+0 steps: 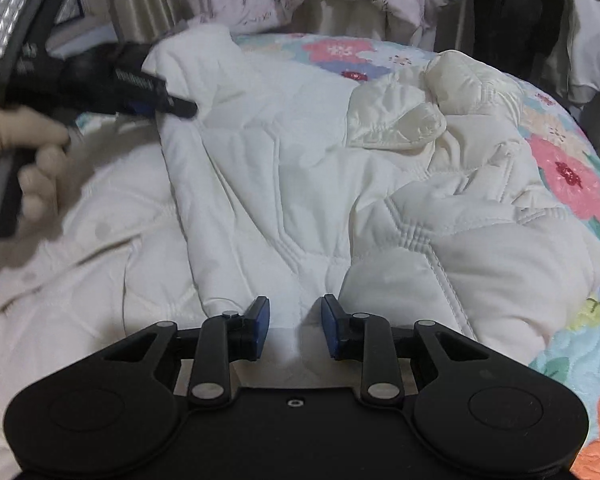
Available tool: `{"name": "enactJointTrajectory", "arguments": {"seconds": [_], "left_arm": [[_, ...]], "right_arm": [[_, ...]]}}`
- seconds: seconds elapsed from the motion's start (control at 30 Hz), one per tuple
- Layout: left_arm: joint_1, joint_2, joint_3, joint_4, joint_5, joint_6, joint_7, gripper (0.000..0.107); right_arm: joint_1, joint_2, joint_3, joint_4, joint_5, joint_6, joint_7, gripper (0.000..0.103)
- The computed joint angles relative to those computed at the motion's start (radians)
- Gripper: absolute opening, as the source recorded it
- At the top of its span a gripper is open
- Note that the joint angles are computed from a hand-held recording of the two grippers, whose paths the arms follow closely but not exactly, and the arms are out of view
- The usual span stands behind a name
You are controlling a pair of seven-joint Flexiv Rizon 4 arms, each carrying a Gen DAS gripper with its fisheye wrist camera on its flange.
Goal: Fold clothes
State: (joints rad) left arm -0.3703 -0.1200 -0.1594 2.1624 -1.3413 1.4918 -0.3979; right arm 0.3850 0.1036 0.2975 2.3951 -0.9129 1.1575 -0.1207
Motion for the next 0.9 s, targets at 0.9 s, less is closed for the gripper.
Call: {"name": "enactJointTrajectory", "arguments": {"seconds": [0.9], "left_arm": [[0.277,-0.057,0.105,-0.158,0.271,-0.262,-0.202,0.035]], "right_arm": [[0.161,-0.375,-0.212,-0.375,0.04,0.194,-0.032,0.038]]}}
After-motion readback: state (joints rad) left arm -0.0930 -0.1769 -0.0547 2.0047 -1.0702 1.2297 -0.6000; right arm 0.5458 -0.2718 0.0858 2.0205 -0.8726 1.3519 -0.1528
